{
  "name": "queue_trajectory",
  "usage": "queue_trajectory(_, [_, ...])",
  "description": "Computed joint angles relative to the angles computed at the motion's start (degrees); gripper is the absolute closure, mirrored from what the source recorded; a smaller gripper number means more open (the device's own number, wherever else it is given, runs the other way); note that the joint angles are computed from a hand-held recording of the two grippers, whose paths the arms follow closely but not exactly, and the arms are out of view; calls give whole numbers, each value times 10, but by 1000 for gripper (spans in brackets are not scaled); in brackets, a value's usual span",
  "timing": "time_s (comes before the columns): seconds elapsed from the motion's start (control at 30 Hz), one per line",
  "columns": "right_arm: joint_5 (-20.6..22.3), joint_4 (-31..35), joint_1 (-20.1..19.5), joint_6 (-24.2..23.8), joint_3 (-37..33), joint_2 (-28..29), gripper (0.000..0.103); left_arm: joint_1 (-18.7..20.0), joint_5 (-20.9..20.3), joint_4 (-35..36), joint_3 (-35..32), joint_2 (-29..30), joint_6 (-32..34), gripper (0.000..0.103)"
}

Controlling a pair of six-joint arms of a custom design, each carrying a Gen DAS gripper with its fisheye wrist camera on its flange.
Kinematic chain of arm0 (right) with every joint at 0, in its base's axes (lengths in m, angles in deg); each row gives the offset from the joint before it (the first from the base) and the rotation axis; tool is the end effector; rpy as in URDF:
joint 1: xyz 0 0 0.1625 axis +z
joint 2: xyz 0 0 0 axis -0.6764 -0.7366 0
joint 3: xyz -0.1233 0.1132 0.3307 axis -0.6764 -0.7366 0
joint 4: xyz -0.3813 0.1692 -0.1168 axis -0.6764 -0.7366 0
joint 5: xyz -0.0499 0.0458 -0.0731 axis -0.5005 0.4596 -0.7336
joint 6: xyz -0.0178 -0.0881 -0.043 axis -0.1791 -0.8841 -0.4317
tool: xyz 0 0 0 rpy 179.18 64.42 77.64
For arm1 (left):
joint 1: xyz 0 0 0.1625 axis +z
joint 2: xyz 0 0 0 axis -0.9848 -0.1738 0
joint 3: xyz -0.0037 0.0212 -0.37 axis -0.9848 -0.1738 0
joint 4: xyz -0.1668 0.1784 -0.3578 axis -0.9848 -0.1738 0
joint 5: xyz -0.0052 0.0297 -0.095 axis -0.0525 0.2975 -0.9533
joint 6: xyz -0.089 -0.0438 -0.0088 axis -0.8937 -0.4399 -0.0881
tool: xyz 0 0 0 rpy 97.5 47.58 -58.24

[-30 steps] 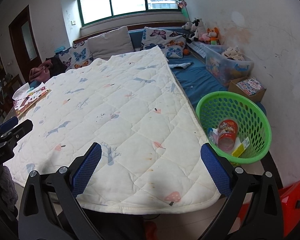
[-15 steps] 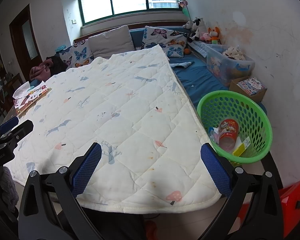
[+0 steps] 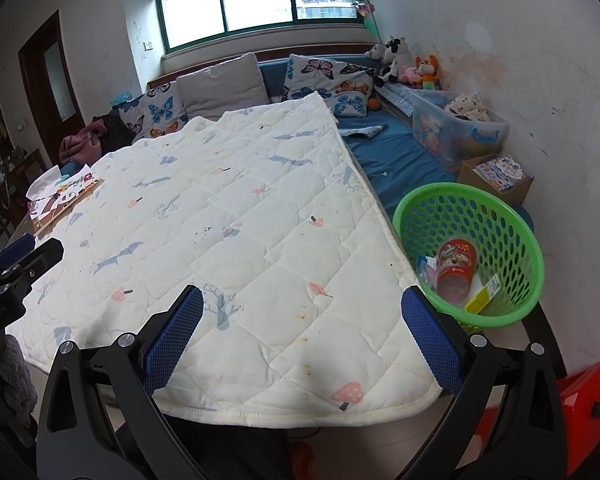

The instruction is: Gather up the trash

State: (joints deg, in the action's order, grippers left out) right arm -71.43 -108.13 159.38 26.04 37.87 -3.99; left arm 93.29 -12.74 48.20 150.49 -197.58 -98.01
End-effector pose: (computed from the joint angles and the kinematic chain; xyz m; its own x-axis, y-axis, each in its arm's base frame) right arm 0.3300 -0.4361 0.1491 -0.6123 -0.6175 0.4937 -0.7805 0.5718 -0.2528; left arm -0.1929 -0.2713 0.3054 -0.6528 -0.4744 -0.5906 0.3681 0.4828 -0.7946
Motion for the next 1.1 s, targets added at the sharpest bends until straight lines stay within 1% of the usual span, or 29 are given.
queue_trajectory(0.17, [1,0,0,0,0,0,5,-3,-3,9,-3,12,-14,7])
queue_trajectory(1.1, [1,4,2,2,1,-2,5,-2,-1,-4,-6,23,-10,7])
